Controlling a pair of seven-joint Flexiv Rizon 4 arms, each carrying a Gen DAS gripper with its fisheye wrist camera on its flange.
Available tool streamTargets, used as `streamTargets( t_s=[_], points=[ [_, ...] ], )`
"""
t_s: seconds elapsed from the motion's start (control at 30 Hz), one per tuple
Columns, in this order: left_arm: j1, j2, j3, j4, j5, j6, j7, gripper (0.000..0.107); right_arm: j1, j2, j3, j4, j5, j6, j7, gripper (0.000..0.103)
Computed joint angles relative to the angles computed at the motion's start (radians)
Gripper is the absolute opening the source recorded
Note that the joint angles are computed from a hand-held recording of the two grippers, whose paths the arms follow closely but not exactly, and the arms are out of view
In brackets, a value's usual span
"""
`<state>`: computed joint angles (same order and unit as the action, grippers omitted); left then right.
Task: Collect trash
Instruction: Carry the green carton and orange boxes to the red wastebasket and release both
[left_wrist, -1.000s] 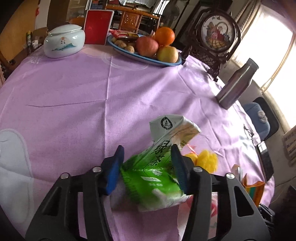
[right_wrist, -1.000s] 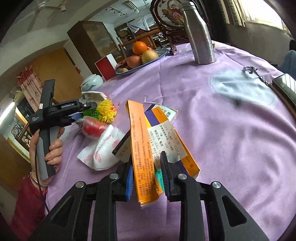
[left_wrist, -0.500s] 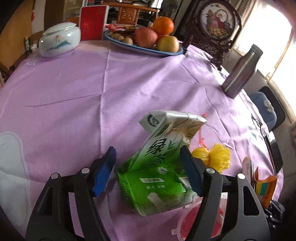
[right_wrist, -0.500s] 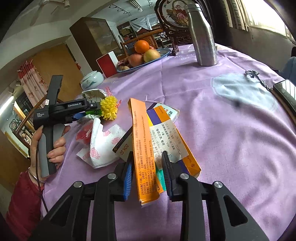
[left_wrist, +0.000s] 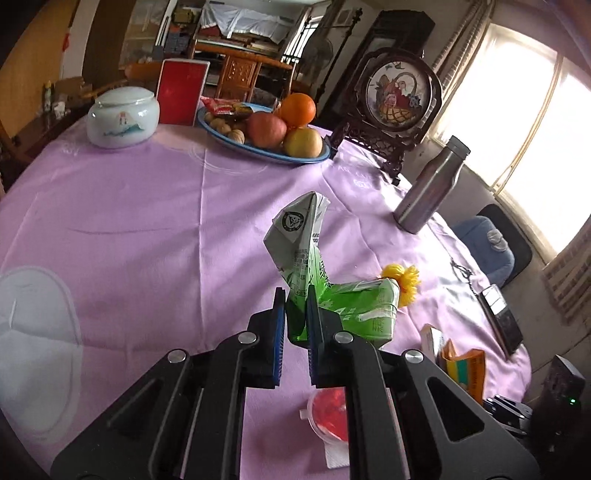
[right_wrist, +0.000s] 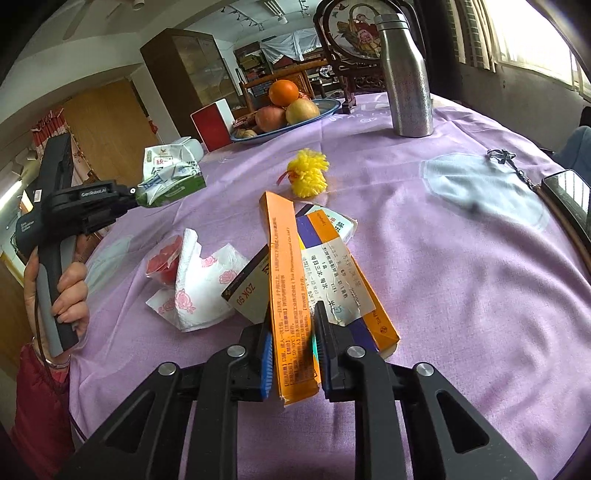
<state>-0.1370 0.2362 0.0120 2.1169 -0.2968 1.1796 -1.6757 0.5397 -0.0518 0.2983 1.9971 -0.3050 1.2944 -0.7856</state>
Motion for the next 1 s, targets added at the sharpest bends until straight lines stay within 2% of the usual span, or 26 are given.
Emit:
streamTargets(
  t_s=[0.07,0.23,0.43,0.53,0.67,0.83,1.0],
  points=[
    [-0.022,0.017,0.008,0.023,-0.029,0.032,0.015,0.012,0.0,0.001,-0.006,0.008,-0.028,0.011,0.025,0.017],
    [-0.043,0.104,0.003,0.111,-0.026,0.116,-0.01,0.012,-0.015,0.02,-0.041,0.061,-0.243,0.08,0.209,0.015],
    [-0.006,0.245,-0.042,0.171,0.084,0.035,-0.119,0.012,-0.057,0.087,-0.02,0.12,-0.275,0.175,0.244,0.015],
    [-0.025,0.297,-0.057,0.18,0.108,0.022,-0.151,0.012,-0.079,0.143,-0.002,0.157,-0.249,0.193,0.236,0.015],
    [-0.027,0.335,-0.118,0.153,0.165,-0.023,-0.202,0.012,-0.119,0.245,0.026,0.228,-0.201,0.21,0.226,0.015],
    [-0.072,0.328,-0.177,0.114,0.201,-0.048,-0.252,0.012,-0.158,0.426,0.04,0.346,-0.118,0.175,0.198,0.015],
    [-0.132,0.258,-0.245,0.059,0.233,-0.022,-0.295,0.012,-0.161,0.62,0.027,0.456,-0.006,0.09,0.146,0.015]
  ],
)
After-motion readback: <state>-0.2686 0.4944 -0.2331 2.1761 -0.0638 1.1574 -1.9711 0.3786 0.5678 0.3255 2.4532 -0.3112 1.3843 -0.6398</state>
